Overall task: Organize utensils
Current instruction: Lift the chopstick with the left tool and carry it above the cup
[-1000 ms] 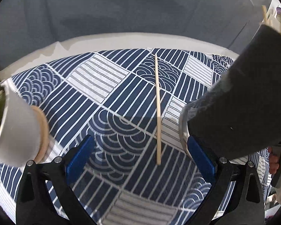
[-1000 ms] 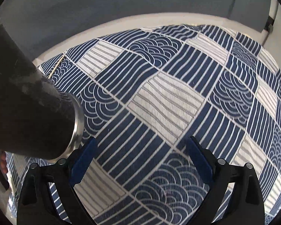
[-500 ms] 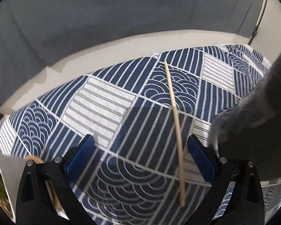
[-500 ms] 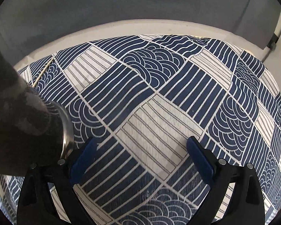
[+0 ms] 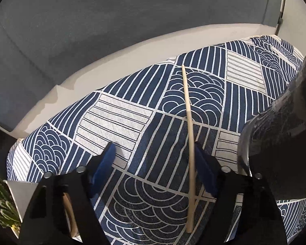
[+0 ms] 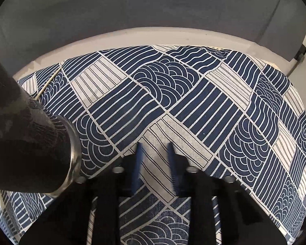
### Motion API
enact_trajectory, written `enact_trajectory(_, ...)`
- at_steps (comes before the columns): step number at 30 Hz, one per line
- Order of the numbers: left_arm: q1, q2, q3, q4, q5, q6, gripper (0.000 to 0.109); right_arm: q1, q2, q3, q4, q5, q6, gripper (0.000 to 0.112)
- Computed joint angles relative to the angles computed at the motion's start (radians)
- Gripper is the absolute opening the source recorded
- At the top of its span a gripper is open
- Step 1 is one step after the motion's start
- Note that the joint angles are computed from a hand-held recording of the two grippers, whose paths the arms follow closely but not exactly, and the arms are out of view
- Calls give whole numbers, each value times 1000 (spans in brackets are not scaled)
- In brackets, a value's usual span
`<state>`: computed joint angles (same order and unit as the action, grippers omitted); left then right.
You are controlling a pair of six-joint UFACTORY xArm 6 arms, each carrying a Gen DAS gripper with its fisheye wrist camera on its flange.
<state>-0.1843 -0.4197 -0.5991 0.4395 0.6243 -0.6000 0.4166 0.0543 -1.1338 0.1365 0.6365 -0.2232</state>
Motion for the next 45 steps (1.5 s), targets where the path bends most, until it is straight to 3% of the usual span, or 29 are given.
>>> enact_trajectory(2,3,-26,16,-6,10,3,66,-7,-31,33,-1,-1,-15,9)
enact_trajectory(5,-17,-36,17,20,14,3,47,-3,-67,82,-15,-24,-39,2)
enact_trajectory(9,-55,-47,20,96,34,-80,31,-6,-103,118,-1,-17,-69,2)
enact_trajectory(10,-56,-51,21,93,35,-90,28,-8,-118,129,8,-12,-76,1)
enact_trajectory(13,-57,-83,43,41,16,-92,6,-12,-149,150,17,19,-99,0)
enact_trajectory(14,-67,-86,40,40,26,-106,4,-15,-163,161,19,26,-108,0)
enact_trajectory(19,-96,-150,71,16,91,-144,4,-34,-195,183,43,53,-154,0)
enact_trajectory(26,-136,-367,152,-47,242,-255,4,-48,-235,165,106,79,-241,1)
enact_trajectory(29,-192,-463,147,-7,341,-344,4,-45,-256,141,148,89,-284,0)
enact_trajectory(38,-388,-527,-7,137,583,-534,4,-25,-276,9,338,111,-427,1)
enact_trajectory(42,-435,-515,-83,216,571,-607,4,-28,-267,-61,464,144,-506,1)
enact_trajectory(45,-448,-515,-106,259,499,-659,4,-32,-260,-100,563,173,-578,1)
